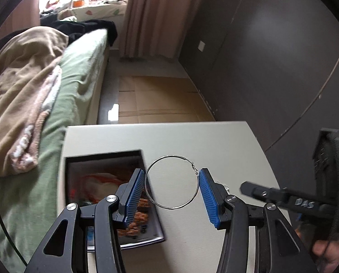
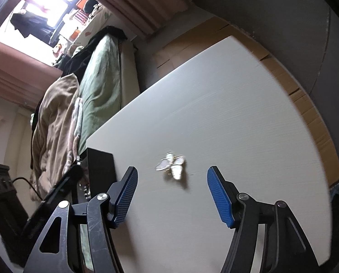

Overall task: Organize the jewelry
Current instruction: 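Carry the hoop into the box with the left gripper while the right grasps the butterfly brooch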

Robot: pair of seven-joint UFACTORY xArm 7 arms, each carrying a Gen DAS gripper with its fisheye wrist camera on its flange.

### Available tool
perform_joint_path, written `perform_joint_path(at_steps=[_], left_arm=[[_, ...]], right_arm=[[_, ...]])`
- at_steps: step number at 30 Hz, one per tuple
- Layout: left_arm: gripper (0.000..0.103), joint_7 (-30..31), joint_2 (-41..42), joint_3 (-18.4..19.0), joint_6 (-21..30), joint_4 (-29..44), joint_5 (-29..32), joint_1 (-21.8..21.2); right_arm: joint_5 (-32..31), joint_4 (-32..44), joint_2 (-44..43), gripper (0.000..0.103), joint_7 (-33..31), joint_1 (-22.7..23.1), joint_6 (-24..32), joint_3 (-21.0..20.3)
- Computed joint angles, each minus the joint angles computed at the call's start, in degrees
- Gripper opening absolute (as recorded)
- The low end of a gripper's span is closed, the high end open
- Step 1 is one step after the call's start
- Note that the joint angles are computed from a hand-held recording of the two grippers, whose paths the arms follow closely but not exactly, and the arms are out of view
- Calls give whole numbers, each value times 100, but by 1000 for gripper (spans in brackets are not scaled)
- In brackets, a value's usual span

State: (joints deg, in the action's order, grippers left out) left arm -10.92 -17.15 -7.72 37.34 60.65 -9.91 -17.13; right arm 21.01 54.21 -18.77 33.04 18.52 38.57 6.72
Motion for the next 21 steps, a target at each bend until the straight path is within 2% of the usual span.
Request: perform_joint_path(at_steps=[12, 15, 21], left_arm=[[51, 248, -291, 354, 56, -95, -415, 196], [51, 304, -307, 420, 47, -88, -513, 244], [51, 360, -279, 510, 45, -40, -683, 338]], right_arm=[[-399, 432, 674, 62, 407, 61, 82, 252], [-1102, 663, 854, 54, 819, -26, 308, 413], [-2063, 1161, 1226, 54, 1196, 34, 656, 534]])
